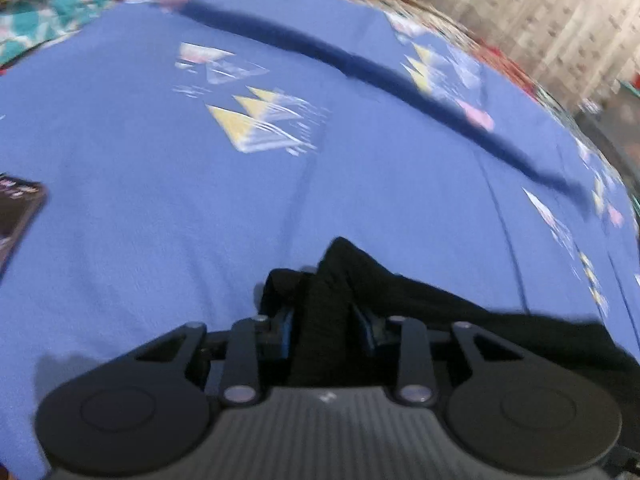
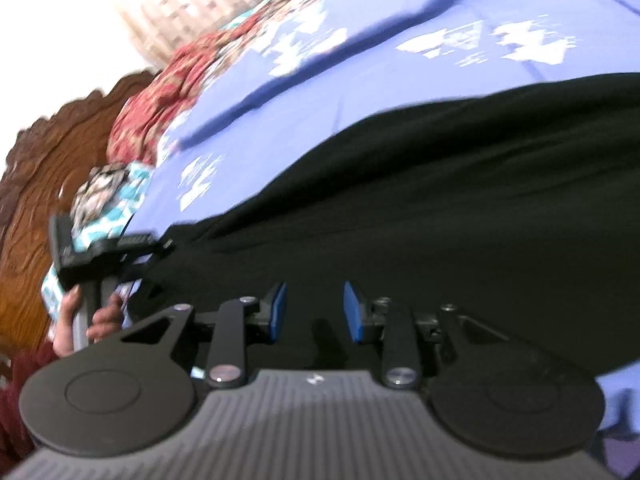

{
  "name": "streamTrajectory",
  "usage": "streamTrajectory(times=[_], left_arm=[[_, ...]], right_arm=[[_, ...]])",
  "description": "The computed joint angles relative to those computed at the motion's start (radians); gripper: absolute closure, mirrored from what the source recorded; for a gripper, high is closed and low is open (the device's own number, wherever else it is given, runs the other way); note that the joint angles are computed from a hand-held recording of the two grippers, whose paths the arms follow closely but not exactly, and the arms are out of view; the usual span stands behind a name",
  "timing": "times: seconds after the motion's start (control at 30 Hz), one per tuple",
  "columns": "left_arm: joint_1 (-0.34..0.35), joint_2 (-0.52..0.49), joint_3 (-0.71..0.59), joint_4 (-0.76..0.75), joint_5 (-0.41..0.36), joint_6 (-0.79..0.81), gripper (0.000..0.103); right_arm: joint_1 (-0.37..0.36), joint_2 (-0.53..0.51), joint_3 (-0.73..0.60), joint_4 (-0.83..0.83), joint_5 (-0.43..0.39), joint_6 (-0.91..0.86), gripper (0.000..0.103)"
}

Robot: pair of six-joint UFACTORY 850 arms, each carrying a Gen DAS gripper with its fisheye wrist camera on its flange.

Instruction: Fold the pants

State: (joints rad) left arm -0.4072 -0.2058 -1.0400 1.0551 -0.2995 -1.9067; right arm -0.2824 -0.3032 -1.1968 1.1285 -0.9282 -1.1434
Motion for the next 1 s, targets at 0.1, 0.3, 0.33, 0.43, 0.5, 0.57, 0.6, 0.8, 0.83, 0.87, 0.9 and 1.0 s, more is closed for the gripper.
streamTrajectory(times=[0.1,0.3,0.33,0.43,0.5,0.57,0.6,0.8,0.83,0.87,0.9,1.0], left_arm=[[0.009,0.000,0.016,0.051,0.018,-0.097,0.073],[-0.057,-0.003,-0.052,-0.089,-0.165,0.142,0.042],[-0.069,0.020,-0.042,-0.052,-0.189,0.088,0.035],[-0.103,0.095,-0.006,0.055,-0.259,-0.088,0.029],[-0.120,0.122,-0.006,0.095,-0.258,-0.112,0.030],[-0.147,0.122,-0.027,0.113,-0.246,-0.089,0.030],[-0.159,0.113,-0.041,0.113,-0.231,-0.069,0.030],[-0.212,-0.034,-0.171,-0.109,-0.135,0.187,0.031],[-0.218,-0.065,-0.197,-0.179,-0.120,0.255,0.032],[-0.220,-0.091,-0.221,-0.252,-0.116,0.322,0.032],[-0.222,-0.119,-0.247,-0.332,-0.119,0.395,0.033],[-0.227,-0.183,-0.304,-0.497,-0.139,0.547,0.037]], right_arm=[[-0.028,-0.009,-0.011,0.014,0.031,0.023,0.068],[-0.121,0.005,0.001,0.062,0.095,0.005,0.068],[-0.143,0.007,0.003,0.074,0.114,0.003,0.068],[-0.224,0.012,0.006,0.133,0.190,-0.002,0.068],[-0.279,0.007,0.001,0.194,0.234,-0.003,0.068],[-0.332,-0.005,-0.005,0.283,0.284,-0.020,0.066],[-0.349,-0.011,-0.007,0.328,0.307,-0.033,0.065],[-0.434,-0.101,-0.048,0.593,0.345,-0.132,0.055],[-0.430,-0.111,-0.052,0.615,0.348,-0.139,0.053],[-0.434,-0.138,-0.074,0.609,0.345,-0.123,0.053],[-0.437,-0.159,-0.092,0.602,0.337,-0.105,0.053],[-0.445,-0.225,-0.146,0.589,0.318,-0.041,0.053]])
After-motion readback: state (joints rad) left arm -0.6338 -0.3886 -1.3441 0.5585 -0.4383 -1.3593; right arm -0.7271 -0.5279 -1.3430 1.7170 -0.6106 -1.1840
